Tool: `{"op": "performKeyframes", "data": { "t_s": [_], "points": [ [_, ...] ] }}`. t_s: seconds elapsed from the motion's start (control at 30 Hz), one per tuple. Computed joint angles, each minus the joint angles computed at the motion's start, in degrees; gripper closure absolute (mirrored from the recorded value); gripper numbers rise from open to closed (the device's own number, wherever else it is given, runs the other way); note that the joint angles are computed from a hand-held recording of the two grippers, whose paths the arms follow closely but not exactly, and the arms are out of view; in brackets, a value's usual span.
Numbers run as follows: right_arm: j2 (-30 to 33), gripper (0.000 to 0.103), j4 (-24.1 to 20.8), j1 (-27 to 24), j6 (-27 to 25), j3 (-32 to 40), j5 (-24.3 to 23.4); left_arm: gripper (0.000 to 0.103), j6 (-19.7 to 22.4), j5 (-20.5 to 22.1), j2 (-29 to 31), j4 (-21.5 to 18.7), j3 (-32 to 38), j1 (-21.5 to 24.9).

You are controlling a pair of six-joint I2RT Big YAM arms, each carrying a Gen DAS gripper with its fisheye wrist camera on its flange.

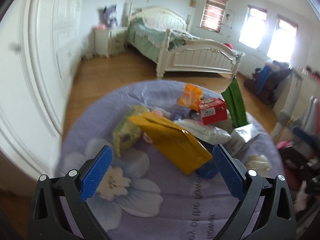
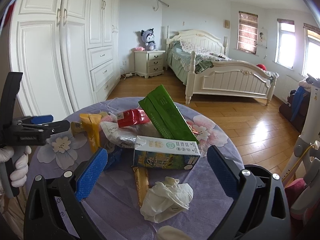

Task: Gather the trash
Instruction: 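Grasp the yellow snack bag with the left tool while the right tool grasps the green packet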

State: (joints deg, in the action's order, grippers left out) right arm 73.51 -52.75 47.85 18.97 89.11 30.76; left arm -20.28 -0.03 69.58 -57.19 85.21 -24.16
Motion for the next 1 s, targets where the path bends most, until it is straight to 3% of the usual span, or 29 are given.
{"op": "performKeyframes", "data": {
  "t_s": [0.07, 0.17, 0.3, 0.37, 0.4, 0.47, 0.57, 0.77, 0.87, 0.93, 1.0],
  "points": [
    [0.63, 0.005, 0.53, -1.8, -2.68, 1.4, -1.57, 0.004, -4.18, 8.53, 0.49, 0.5, -1.21, 3.57],
    [4.17, 0.005, -0.83, -5.47, -7.71, 6.81, -5.39, 0.007, -8.03, 15.98, 2.36, 1.34, -1.7, 6.15],
    [11.41, 0.013, -4.94, -11.12, -11.51, 14.83, -13.96, 0.015, -10.27, 19.65, 5.71, 3.01, 0.03, 6.33],
    [14.3, 0.027, -6.7, -13.29, -11.49, 17.37, -17.76, 0.019, -11.58, 20.66, 7.84, 3.25, 1.44, 6.5],
    [15.89, 0.029, -7.86, -14.62, -11.35, 18.69, -20.95, 0.025, -12.12, 21.24, 8.98, 3.12, 2.15, 6.54],
    [17.88, 0.044, -9.35, -16.11, -11.99, 19.88, -24.29, 0.035, -13.27, 22.87, 11.66, 2.32, 4.13, 6.7],
    [18.62, 0.063, -10.06, -16.79, -12.18, 19.28, -26.4, 0.04, -13.64, 22.57, 13.97, 1.78, 5.83, 6.33],
    [9.87, 0.085, 0.39, -16.13, -9.43, 8.81, -26.92, 0.047, -13.8, 18.33, 10.71, 6.19, 3.08, 5.4],
    [4.71, 0.086, 4.66, -15.46, -7.59, 4.09, -24.51, 0.048, -11.83, 15.33, 8.21, 6.98, 3.69, 4.35],
    [0.4, 0.086, 9.11, -14.8, -6.68, 0.41, -20.6, 0.048, -9.56, 12.32, 6.77, 7.86, 5.16, 2.65],
    [-3.92, 0.086, 12.39, -14.15, -5.69, -2.72, -14.71, 0.048, -7.39, 12.28, 6.71, 8.9, 8.38, 0.36]
  ]
}}
